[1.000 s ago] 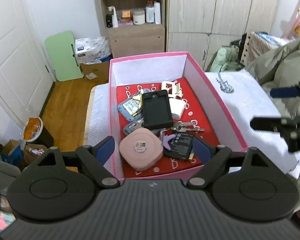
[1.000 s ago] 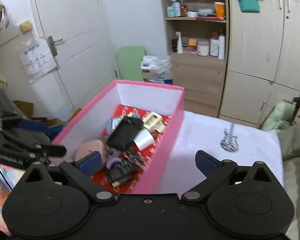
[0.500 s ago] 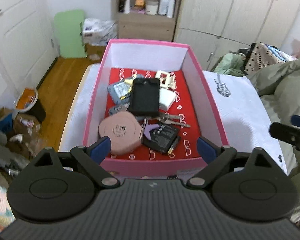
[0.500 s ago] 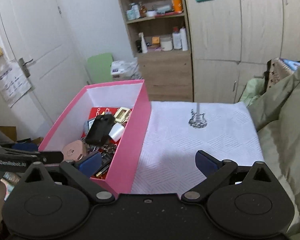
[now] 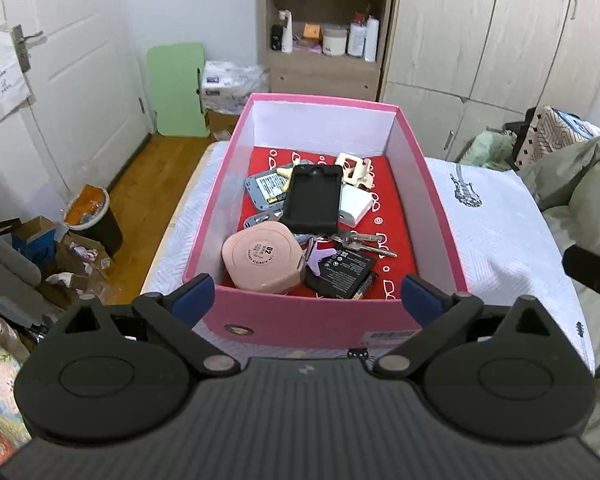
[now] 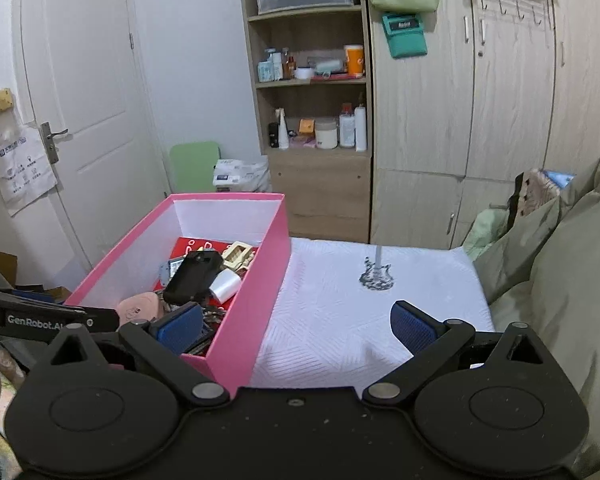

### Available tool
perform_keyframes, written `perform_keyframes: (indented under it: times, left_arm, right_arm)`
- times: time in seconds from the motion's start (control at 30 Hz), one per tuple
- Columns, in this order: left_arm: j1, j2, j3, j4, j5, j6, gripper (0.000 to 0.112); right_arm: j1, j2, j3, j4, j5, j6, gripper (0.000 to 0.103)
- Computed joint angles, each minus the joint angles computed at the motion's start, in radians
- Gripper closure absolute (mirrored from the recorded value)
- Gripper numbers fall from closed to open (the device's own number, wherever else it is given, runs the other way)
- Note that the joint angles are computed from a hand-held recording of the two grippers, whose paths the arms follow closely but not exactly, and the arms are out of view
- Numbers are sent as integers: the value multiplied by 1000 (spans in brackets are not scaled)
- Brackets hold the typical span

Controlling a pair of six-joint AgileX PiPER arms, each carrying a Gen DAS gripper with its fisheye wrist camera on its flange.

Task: Organize rigid objects
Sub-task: 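Lower the pink box onto the bed with the left gripper and withdraw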

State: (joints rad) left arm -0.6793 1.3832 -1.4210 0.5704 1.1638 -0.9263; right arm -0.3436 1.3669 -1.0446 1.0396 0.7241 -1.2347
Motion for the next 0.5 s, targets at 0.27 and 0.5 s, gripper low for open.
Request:
perform_keyframes:
  times: [0.27,0.5]
  left_arm:
    - [-75,-20,75,84,-6,-123,9]
    - [-104,-24,125,121,-26,-184,9]
  right_arm:
    - [-55,-46,107,139,-19,-195,1]
    - [-79,-79,174,242,-31,-286,1]
